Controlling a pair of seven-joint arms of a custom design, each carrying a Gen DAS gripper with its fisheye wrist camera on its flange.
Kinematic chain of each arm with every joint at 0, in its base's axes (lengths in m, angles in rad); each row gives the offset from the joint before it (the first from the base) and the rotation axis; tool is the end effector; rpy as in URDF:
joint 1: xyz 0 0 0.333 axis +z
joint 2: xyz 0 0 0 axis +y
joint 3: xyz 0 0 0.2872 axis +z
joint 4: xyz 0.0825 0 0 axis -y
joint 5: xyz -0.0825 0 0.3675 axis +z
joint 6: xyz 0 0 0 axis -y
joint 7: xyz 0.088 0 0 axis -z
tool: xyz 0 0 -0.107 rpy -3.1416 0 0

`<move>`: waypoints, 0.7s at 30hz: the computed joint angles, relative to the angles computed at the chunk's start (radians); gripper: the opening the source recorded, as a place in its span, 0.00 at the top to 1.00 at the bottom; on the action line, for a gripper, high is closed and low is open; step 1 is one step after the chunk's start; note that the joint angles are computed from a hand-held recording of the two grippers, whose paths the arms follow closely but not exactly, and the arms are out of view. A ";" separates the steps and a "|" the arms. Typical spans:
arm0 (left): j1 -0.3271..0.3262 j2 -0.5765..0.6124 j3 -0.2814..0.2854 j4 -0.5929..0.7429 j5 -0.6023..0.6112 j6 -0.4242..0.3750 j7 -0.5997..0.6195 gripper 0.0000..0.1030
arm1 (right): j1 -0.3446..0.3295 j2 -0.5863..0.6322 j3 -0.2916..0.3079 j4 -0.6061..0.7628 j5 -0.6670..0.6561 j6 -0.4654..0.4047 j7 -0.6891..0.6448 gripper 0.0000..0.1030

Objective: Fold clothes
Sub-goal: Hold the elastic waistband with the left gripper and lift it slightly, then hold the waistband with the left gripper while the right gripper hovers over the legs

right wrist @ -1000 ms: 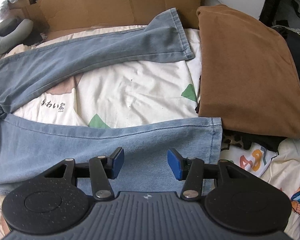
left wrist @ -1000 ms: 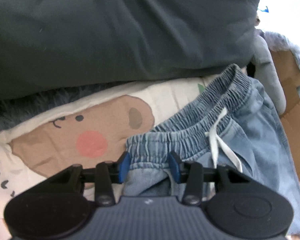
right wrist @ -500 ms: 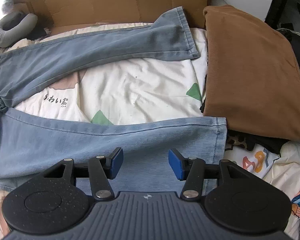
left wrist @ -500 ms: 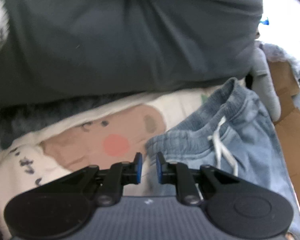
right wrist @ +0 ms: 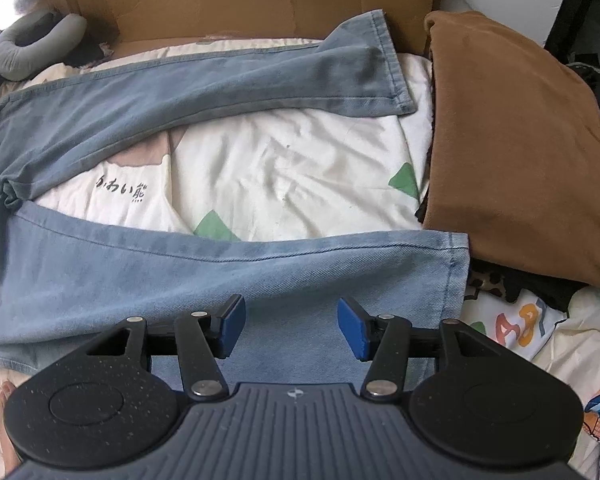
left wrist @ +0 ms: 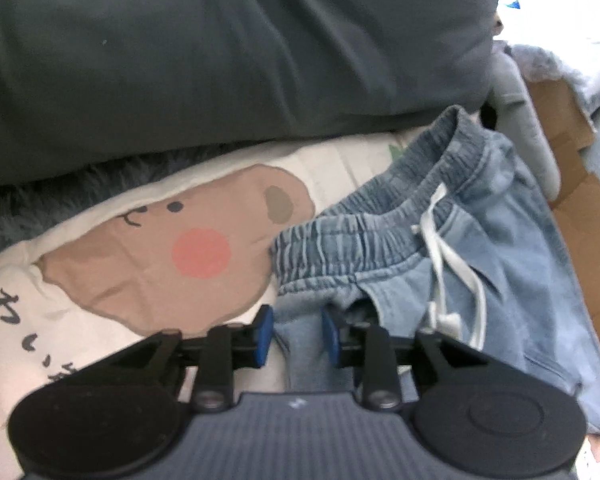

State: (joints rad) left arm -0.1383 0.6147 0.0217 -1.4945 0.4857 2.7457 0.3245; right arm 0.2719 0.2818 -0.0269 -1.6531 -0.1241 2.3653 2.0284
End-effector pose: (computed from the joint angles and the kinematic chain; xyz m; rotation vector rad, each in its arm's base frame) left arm 0.7153 -0.1058 0.3646 -2.4062 1.0726 -0.7980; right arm 0.6369 0.1595 0.4718 -1.8176 2.0923 -0.3975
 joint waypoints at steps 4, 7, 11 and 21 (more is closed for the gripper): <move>-0.011 0.025 0.010 0.025 0.010 -0.015 -0.004 0.67 | 0.000 0.004 0.005 0.004 0.009 -0.001 -0.021 0.43; -0.013 0.025 0.020 0.011 0.022 0.015 -0.024 0.65 | 0.000 0.007 0.005 0.009 0.013 -0.003 -0.028 0.43; -0.006 0.022 0.013 0.003 0.018 0.029 -0.015 0.65 | 0.002 0.006 0.003 0.009 0.012 -0.004 -0.030 0.43; 0.033 0.032 -0.019 0.017 -0.040 0.050 0.070 0.77 | 0.006 0.020 0.005 0.033 0.013 -0.013 -0.042 0.43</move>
State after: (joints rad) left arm -0.1052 0.6463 0.0031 -1.4780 0.4454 2.7961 0.3940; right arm 0.2779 0.3014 -0.0218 -1.6202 -0.1110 2.3520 1.9867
